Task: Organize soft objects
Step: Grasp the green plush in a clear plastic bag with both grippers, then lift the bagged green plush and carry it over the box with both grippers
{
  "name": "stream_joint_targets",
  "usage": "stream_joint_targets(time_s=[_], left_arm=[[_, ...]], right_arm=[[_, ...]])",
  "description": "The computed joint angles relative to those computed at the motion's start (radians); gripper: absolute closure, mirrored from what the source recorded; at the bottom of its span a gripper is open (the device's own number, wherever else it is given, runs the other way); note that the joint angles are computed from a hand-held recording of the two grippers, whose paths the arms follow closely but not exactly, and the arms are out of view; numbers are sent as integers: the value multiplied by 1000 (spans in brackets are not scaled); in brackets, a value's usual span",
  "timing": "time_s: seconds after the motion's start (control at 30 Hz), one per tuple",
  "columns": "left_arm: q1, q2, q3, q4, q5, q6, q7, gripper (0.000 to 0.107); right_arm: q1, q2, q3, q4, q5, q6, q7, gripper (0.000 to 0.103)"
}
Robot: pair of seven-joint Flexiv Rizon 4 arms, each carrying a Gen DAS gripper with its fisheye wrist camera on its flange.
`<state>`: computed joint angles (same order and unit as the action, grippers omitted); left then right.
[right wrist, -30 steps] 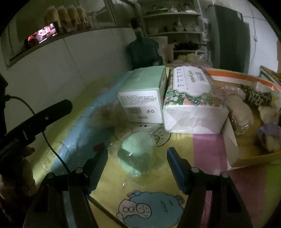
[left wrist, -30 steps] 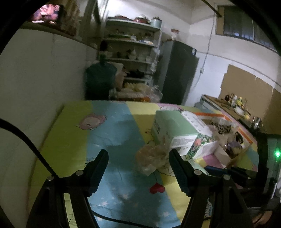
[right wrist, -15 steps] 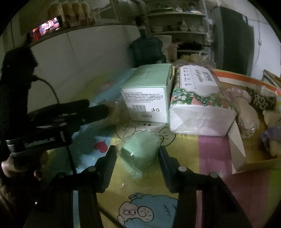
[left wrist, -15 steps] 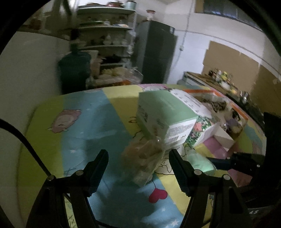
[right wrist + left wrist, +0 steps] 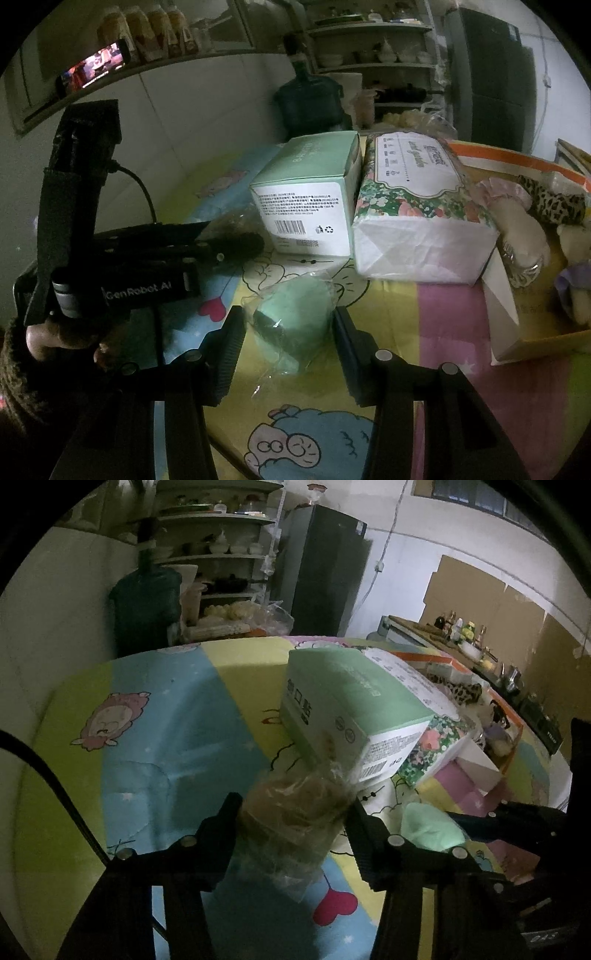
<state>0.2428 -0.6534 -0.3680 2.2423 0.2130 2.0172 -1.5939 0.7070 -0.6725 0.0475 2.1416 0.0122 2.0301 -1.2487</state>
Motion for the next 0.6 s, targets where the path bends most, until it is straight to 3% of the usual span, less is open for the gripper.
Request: stream_joint_targets(time_s=[0.43, 0.6], left_arm=[[-92, 44, 113, 81, -16, 202, -124, 53], [-212, 89, 221, 134, -94, 284, -143, 53]], right_arm=[[26, 19, -12, 27, 36, 33, -17, 54], [29, 39, -7, 49, 58, 69, -41, 54]])
